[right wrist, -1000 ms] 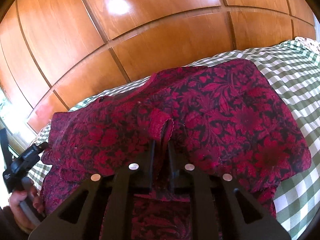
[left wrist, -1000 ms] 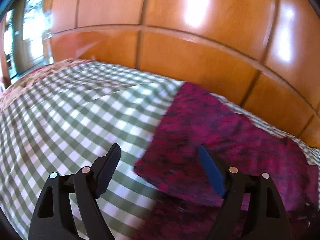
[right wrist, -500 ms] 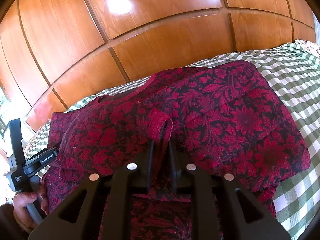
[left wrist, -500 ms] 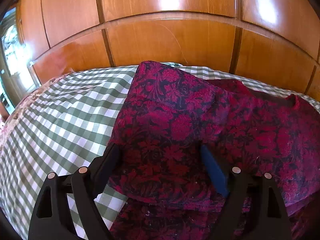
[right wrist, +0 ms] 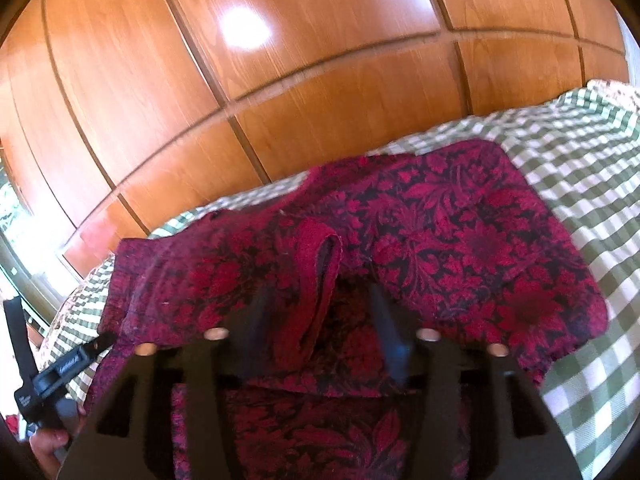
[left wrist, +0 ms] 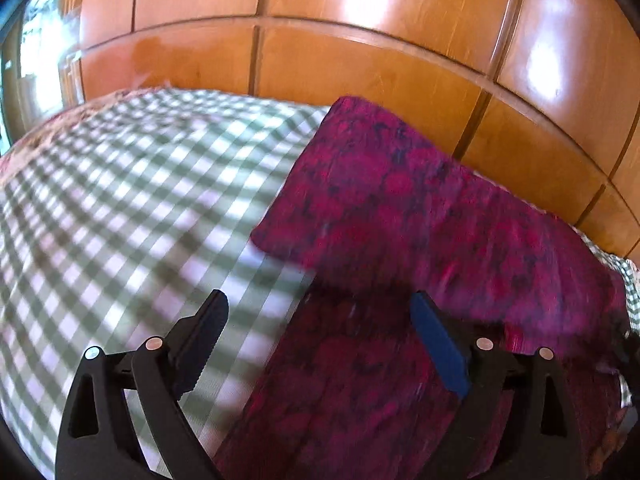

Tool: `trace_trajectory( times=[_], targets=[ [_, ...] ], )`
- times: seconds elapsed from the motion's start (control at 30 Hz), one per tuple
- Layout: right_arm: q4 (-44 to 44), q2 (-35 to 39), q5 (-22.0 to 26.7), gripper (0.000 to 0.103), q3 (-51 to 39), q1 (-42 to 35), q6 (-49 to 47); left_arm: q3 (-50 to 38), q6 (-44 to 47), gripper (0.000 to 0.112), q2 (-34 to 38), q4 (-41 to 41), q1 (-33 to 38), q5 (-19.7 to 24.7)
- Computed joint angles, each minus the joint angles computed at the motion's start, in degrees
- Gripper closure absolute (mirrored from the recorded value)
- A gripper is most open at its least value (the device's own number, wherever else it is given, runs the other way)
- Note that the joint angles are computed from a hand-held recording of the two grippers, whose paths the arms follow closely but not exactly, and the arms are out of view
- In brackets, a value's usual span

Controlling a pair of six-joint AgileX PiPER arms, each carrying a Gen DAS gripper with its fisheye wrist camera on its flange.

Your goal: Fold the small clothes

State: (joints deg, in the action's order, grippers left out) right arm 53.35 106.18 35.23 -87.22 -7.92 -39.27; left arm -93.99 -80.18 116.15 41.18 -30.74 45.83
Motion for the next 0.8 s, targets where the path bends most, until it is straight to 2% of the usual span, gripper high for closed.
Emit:
trace_trajectory(
  times=[0.07,0.17,0.3,0.37,0.5,0.7,0.8],
  targets=[
    [1.3,-1.3,1.1,0.047,1.8,-0.6,-1.2,4.2,0.7,0.021,-2.5,-2.5,0.1,-2.5],
    [4.1,-3.0,5.3,0.047,4.2,-2.8,-3.3,10.6,-0.2,0.021,-6.6,-2.5,-0.6,-5.7],
    [2.6,-5.6,12.0,0.047,6.7,-5.8,-4.5,15.7,4.2,0.021,-10.2,-2.4,-3.2,-5.0],
    [-1.2,-7.6,13.6,0.053,8.1,-6.6,-3.2,17.4,7.5,0.017,-11.7,-2.6,-4.2,-5.0],
    [-1.1,-13.4,18.0,0.054,11.8,-12.1,-7.2,23.5,13.4,0.017,-16.4,-3.2,-5.0,-7.3],
    [-1.9,-17.2,25.0,0.054,15.1,-22.0,-9.3,36.8,15.7,0.015,-25.9,-6.4,-2.4,-18.1],
    [-2.6,-17.4,28.2,0.055,17.1,-26.0,-9.3,42.4,14.4,0.015,-31.0,-6.9,-2.7,-20.6]
  ],
)
